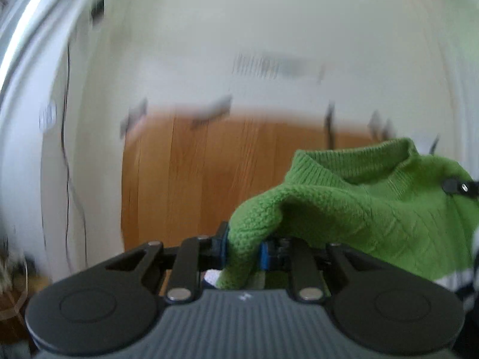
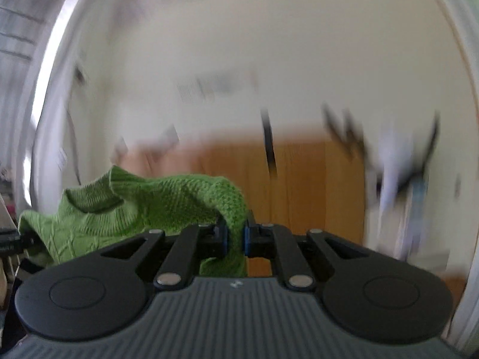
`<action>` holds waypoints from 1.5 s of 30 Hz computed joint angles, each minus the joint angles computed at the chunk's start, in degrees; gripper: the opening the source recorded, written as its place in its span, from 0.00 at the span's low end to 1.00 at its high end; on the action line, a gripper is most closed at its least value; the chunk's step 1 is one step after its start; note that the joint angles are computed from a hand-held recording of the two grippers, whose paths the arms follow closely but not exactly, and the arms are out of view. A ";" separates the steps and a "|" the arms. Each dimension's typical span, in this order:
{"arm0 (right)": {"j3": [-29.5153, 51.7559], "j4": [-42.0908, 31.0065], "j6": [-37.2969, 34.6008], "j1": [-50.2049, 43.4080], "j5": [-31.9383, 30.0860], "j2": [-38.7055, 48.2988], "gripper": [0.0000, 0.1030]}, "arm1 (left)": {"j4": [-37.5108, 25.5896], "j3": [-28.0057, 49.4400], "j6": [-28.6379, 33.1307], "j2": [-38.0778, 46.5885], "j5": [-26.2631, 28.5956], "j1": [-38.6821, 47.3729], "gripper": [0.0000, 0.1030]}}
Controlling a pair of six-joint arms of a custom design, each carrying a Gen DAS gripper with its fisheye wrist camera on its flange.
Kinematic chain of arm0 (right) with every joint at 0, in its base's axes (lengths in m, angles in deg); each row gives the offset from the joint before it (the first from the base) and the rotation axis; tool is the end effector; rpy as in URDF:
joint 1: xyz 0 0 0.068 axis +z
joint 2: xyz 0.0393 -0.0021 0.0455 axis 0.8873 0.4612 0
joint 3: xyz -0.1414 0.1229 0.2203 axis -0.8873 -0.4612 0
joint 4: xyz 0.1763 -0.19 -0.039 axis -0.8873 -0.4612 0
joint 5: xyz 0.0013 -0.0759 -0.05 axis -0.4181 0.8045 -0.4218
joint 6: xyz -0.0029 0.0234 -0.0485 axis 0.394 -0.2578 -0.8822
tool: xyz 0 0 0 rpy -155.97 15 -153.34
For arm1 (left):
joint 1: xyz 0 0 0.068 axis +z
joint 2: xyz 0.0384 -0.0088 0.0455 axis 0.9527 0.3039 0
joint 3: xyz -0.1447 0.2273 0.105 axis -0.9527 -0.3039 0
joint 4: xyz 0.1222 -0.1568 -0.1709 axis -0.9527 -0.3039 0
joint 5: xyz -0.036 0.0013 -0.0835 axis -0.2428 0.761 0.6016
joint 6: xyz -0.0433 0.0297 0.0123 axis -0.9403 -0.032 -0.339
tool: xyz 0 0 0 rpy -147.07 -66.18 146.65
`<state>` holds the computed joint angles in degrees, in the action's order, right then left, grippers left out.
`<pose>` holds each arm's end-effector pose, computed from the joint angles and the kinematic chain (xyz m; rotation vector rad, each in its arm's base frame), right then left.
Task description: Fold small clothes
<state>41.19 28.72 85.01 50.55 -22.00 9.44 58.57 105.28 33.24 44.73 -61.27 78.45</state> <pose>0.2195 -0.0255 0.4495 -0.2693 1.6271 0.3748 0.2567 0.0254 0.4348 -0.0969 1.7051 -0.0198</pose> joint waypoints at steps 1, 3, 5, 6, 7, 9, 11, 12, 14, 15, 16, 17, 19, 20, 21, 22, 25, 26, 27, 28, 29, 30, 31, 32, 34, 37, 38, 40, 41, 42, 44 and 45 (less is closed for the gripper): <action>-3.72 3.12 -0.42 3.57 5.85 3.31 0.15 | 1.41 0.08 0.38 4.49 -3.45 -2.01 0.25; -8.70 9.00 -5.11 10.90 21.16 12.81 0.46 | 2.26 1.21 3.05 16.55 -9.46 -6.04 0.29; -9.75 8.95 -8.54 14.70 35.00 23.27 0.40 | -6.16 5.11 3.15 27.12 -13.71 -7.64 0.13; -10.47 6.81 -7.67 13.81 35.02 25.97 0.30 | -8.55 4.52 1.58 28.84 -11.53 -6.72 0.09; -12.35 6.23 -6.81 11.71 30.99 26.25 0.31 | -7.95 1.04 1.56 27.67 -6.56 -4.86 0.13; -18.99 6.93 -8.32 6.35 21.15 22.91 0.34 | -0.81 -10.79 4.80 21.15 -1.30 -0.94 0.15; -22.88 4.25 -12.22 1.58 13.80 19.46 0.52 | 0.99 -17.86 7.19 15.36 3.92 3.74 0.34; -25.29 3.19 -14.92 -0.82 10.01 17.68 0.57 | 0.50 -20.36 8.13 12.74 8.14 6.67 0.36; -28.68 -0.25 -19.74 -4.29 5.97 14.73 0.79 | -2.27 -24.27 10.22 8.38 16.19 12.38 0.48; -31.07 -1.01 -21.55 -5.30 5.07 12.99 0.81 | -4.95 -24.35 12.07 7.92 20.51 15.73 0.51; -33.02 -1.91 -23.62 -6.05 4.31 11.16 0.81 | -7.46 -23.94 13.31 7.81 23.33 17.90 0.58; -34.32 -3.09 -25.52 -6.10 4.19 9.59 0.79 | -9.47 -24.92 14.81 7.14 25.88 20.23 0.61; -39.38 -1.51 -27.41 -4.23 5.51 6.09 0.55 | -11.49 -27.24 16.93 5.62 28.62 22.69 0.61; -41.63 -0.72 -26.71 -3.71 5.11 2.79 0.19 | -11.92 -28.44 17.12 4.75 29.48 23.24 0.58; -40.99 -2.76 -26.80 -2.87 4.94 1.61 0.03 | -10.94 -29.97 15.96 4.10 29.13 22.40 0.54; -41.43 -1.73 -24.79 -0.54 10.54 -1.40 0.02 | -11.11 -30.87 15.23 3.27 28.81 21.66 0.38; -43.30 9.88 -26.62 -2.45 24.31 -5.30 0.02 | -10.53 -33.35 14.07 -0.75 26.49 19.37 0.21; -43.47 15.58 -28.67 -3.87 30.33 -3.44 0.02 | -11.21 -33.40 14.33 -1.57 27.10 19.46 0.19; -42.91 20.37 -30.16 -5.90 35.64 -0.68 0.03 | -12.01 -33.44 14.71 -2.35 27.91 19.83 0.19; -40.41 20.63 -29.57 -8.79 37.94 2.05 0.03 | -12.81 -33.35 15.54 -3.11 28.84 20.55 0.19; -36.95 16.46 -27.93 -12.25 35.28 3.59 0.03 | -13.21 -32.79 16.83 -2.68 29.71 21.60 0.20; -33.82 11.02 -26.56 -15.33 29.95 3.97 0.09 | -13.81 -32.02 17.54 -2.36 30.98 23.17 0.22; -32.34 7.09 -25.70 -17.48 24.00 3.48 0.10 | -13.42 -31.47 17.20 -1.63 31.87 24.37 0.25; -32.07 4.73 -25.24 -18.09 19.45 3.03 0.19 | -12.68 -30.94 16.43 -1.04 32.49 25.49 0.28; -32.61 0.36 -25.75 -15.65 14.03 2.57 0.46 | -10.22 -30.25 13.74 -0.14 29.51 25.53 0.34; -35.42 -2.52 -24.68 -10.34 8.47 2.16 0.53 | -8.95 -28.50 10.86 0.98 27.61 26.20 0.54; -35.61 -4.16 -23.70 -8.67 7.22 2.51 0.59 | -8.38 -28.28 10.48 0.91 26.98 26.20 0.57; -36.21 -4.10 -20.98 -5.41 6.50 5.21 0.67 | -7.97 -27.45 10.33 0.88 24.97 25.82 0.68; -36.66 -3.49 -19.81 -4.13 6.66 6.56 0.65 | -7.40 -27.09 9.74 1.30 24.54 25.58 0.79; -36.73 -3.38 -18.89 -2.70 7.47 7.74 0.54 | -6.82 -26.69 9.14 1.88 24.14 24.88 0.82; -39.11 -1.17 -19.29 0.35 10.55 5.30 0.09 | -5.83 -25.91 9.35 3.46 22.07 21.70 0.82; -38.86 -3.33 -19.91 0.55 9.93 3.70 0.09 | -5.05 -25.86 9.62 4.30 20.73 19.83 0.82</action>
<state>2.33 25.38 65.10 51.10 -12.07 13.14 53.52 79.42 42.86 49.03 -40.53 98.28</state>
